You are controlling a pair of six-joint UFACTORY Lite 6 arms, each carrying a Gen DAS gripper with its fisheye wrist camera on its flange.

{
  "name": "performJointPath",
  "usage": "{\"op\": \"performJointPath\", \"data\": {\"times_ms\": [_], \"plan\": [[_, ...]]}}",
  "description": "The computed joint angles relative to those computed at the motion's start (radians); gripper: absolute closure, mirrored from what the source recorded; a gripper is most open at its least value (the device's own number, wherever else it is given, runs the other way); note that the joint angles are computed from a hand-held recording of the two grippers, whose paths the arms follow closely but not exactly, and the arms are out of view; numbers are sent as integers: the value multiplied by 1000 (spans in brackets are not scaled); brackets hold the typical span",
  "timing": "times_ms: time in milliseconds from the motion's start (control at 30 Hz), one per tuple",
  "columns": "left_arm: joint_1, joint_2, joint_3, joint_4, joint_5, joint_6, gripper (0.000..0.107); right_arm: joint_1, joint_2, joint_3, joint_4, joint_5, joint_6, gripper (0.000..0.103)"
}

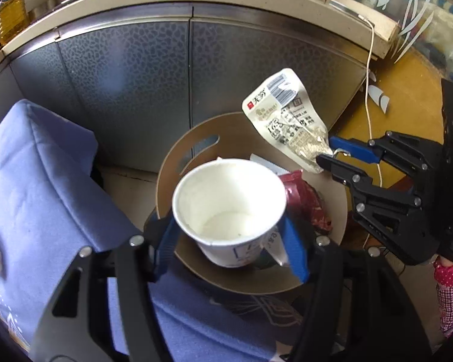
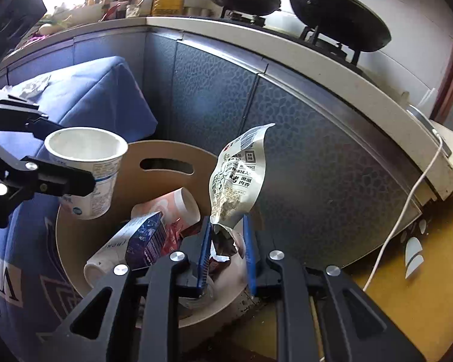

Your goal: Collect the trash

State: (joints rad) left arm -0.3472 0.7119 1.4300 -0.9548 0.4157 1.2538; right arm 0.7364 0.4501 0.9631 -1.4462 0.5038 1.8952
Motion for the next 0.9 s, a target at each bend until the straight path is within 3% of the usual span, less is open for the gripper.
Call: {"op": "performJointPath", "data": {"times_ms": [67, 133, 200, 233, 433, 633, 900], "plan": [[-21, 45, 40, 91, -17, -105, 43, -9, 1, -2, 16, -66, -20, 77], [-25, 72, 57, 135, -27, -160, 34, -7, -6, -17, -14, -60, 30, 67], [-27, 86, 68, 140, -32, -174, 33, 17, -41, -54, -74, -39, 126, 48], [-25, 89, 70, 149, -29, -188, 33, 28, -55, -69, -92, -22, 169, 46], [27, -22, -37, -3, -14, -24, 33, 46, -229, -182, -224, -14, 450, 46], [141, -220, -250, -214, 41, 214, 33, 77, -320, -211, -355, -25, 746, 46], [215, -471, -552, -394, 22, 495, 33, 283, -318, -232, -204, 98, 1011, 46]]}}
